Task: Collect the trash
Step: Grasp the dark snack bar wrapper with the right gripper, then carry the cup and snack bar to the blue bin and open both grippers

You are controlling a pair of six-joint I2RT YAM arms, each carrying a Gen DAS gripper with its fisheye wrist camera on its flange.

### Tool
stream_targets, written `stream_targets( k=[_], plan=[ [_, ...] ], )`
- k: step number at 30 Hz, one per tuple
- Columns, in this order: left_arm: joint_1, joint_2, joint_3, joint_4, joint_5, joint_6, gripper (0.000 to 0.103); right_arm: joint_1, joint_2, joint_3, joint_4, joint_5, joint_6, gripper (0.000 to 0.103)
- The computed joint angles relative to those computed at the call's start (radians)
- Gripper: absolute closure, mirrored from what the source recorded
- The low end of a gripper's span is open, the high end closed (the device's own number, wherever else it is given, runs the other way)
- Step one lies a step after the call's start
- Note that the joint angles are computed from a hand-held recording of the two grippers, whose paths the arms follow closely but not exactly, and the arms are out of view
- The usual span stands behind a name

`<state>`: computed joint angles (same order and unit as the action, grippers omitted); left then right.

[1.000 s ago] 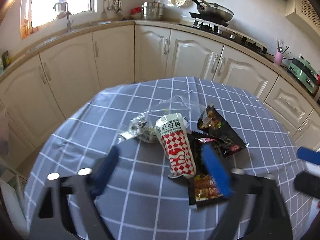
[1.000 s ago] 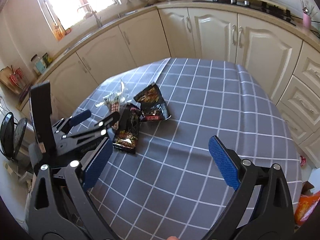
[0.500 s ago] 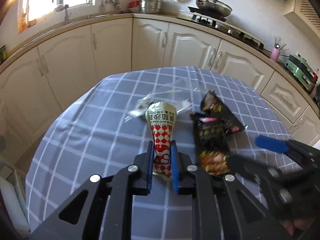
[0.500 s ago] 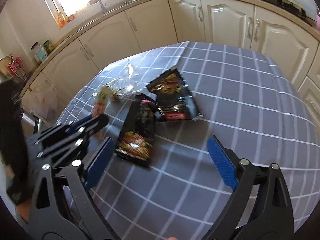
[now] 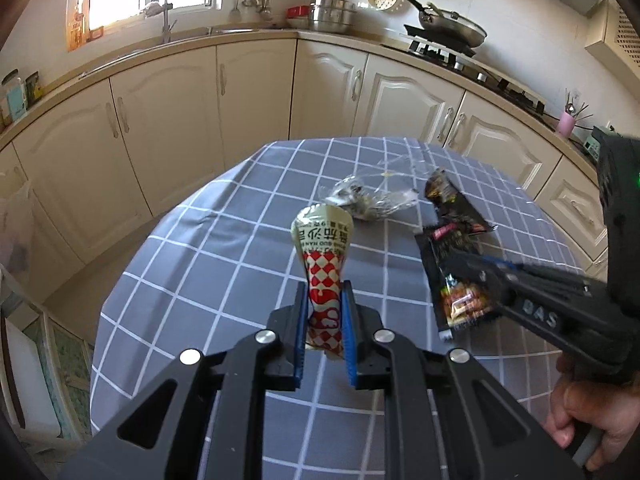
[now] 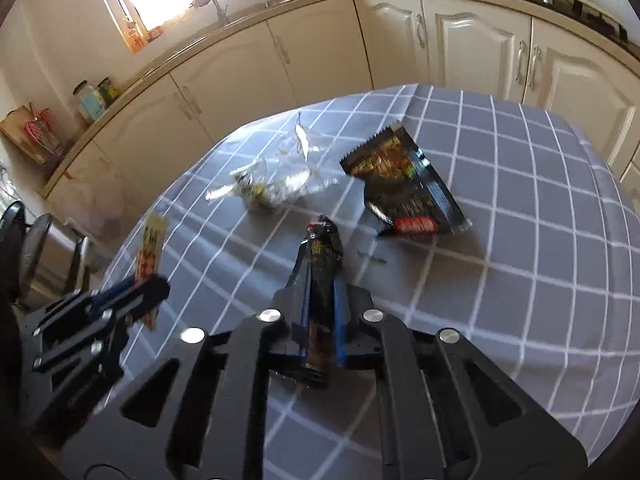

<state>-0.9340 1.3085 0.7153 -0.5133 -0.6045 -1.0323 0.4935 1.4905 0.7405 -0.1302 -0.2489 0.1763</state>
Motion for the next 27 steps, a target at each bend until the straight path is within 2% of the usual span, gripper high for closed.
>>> stream_targets(
  k=[5,8,12,16,21,27],
  plan=[
    [-0.072,0.033,0.074,-0.045,-0.035,-0.027,0.088,-0.115,-0.159,-0.106,-0.037,-0.1,-0.027,0.093],
    [-0.11,0.068,0.134,-0.068,-0.052,-0.03,0.088,-0.217,-0.273,-0.14,-0.1,-0.17,-0.064,0.093],
    [-0.176,0.143,0.262,-0.104,-0.085,-0.015,0.088,-0.426,-0.426,-0.138,-0.235,-0.297,-0.153,0.093],
    [-0.23,0.254,0.423,-0.121,-0.107,0.031,0.088,-0.692,-0.49,-0.077,-0.385,-0.444,-0.286,0.093],
    [-0.275,0.419,0.647,-0.111,-0.094,0.123,0.088,-1.101,-0.392,0.063,-0.59,-0.644,-0.554,0.093],
    [-0.318,0.687,1.028,-0.118,-0.021,0.271,0.088,-1.519,-0.108,0.285,-0.781,-0.756,-0.852,0.093]
  ],
)
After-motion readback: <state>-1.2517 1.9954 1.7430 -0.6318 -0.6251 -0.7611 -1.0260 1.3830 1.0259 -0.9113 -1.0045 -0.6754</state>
